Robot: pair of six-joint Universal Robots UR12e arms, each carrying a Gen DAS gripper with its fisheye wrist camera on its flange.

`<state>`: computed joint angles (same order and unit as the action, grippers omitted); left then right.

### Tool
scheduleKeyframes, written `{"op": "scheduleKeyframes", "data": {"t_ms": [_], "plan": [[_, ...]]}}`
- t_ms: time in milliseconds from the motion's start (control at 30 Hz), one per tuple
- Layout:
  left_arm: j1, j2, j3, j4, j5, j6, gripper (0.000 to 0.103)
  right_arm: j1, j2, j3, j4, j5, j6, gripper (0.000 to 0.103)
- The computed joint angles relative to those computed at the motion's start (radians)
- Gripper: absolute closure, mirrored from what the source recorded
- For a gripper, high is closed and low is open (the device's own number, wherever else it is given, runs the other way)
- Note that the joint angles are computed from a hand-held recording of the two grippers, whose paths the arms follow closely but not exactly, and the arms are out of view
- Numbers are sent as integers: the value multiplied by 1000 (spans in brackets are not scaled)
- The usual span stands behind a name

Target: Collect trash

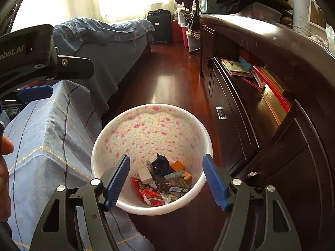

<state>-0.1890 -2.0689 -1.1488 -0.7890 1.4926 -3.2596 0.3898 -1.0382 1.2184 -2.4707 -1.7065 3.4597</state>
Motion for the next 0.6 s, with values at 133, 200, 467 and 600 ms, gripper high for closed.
{"op": "scheduleKeyframes", "data": {"t_ms": [133, 200, 467, 600], "plan": [[-4, 15, -13, 10, 22, 3, 4, 4, -10, 3, 9, -3, 1, 31], [-4, 32, -32, 24, 31, -1, 4, 8, -19, 6, 9, -2, 1, 29], [33, 163, -188, 118, 58, -94, 4, 48, -62, 23, 6, 5, -19, 15], [69, 265, -300, 156, 114, -150, 4, 87, -78, 25, -2, 36, -38, 9]]}}
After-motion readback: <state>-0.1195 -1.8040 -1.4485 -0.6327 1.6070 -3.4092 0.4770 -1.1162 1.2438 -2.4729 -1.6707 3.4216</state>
